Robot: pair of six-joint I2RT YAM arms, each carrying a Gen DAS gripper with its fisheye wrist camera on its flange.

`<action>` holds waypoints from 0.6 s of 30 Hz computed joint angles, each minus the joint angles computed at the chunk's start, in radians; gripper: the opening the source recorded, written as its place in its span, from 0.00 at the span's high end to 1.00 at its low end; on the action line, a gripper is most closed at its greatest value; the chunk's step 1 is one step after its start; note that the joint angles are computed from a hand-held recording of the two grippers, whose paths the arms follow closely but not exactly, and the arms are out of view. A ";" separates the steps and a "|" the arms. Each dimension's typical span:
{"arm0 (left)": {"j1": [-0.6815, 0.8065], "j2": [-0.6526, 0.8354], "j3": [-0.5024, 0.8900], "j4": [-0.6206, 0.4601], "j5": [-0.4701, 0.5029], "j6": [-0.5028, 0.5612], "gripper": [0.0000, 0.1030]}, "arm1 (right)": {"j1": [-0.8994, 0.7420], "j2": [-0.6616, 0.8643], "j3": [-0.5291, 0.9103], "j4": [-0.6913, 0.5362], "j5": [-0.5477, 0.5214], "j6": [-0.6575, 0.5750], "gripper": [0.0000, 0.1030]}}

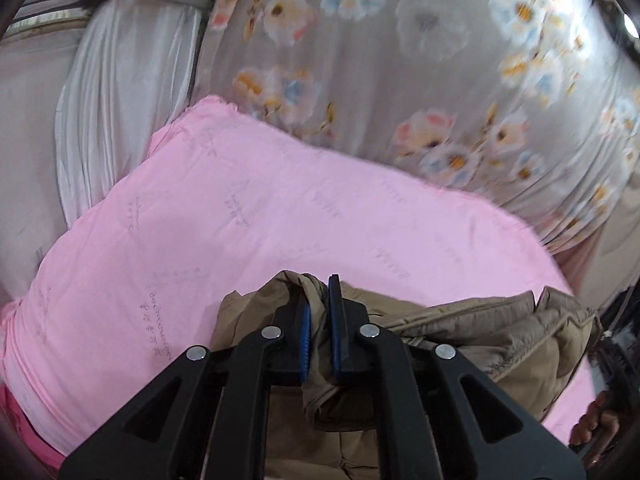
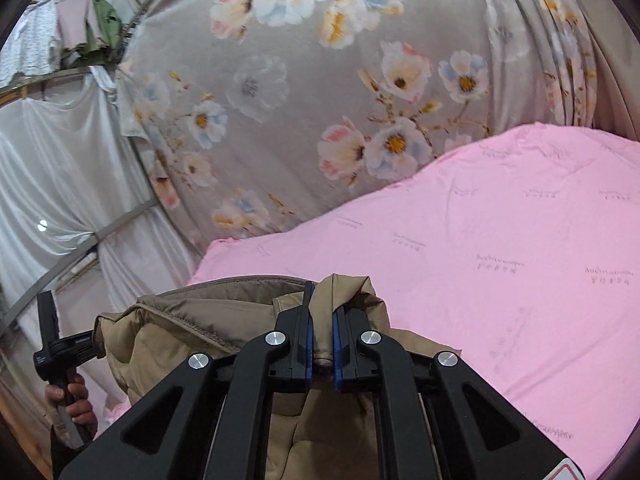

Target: Fold large clothes

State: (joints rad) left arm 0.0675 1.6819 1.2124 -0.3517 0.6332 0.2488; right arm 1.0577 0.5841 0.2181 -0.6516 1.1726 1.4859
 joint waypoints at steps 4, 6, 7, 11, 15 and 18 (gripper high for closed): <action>-0.116 0.143 0.064 0.058 -0.185 -0.030 0.92 | -0.315 0.079 -0.035 0.245 -0.292 -0.205 0.93; -0.159 0.230 0.123 0.052 -0.255 -0.047 0.91 | -0.449 0.139 -0.067 0.386 -0.409 -0.291 0.93; -0.165 0.255 0.141 0.049 -0.270 -0.051 0.91 | -0.509 0.178 -0.089 0.464 -0.458 -0.329 0.93; -0.204 0.371 0.213 0.045 -0.334 -0.073 0.89 | -0.672 0.370 -0.142 0.733 -0.599 -0.403 0.93; -0.229 0.462 0.255 0.063 -0.381 -0.081 0.86 | -0.748 0.671 -0.147 1.000 -0.663 -0.427 0.93; -0.232 0.519 0.285 0.073 -0.392 -0.087 0.84 | -0.773 0.842 -0.126 1.114 -0.684 -0.442 0.93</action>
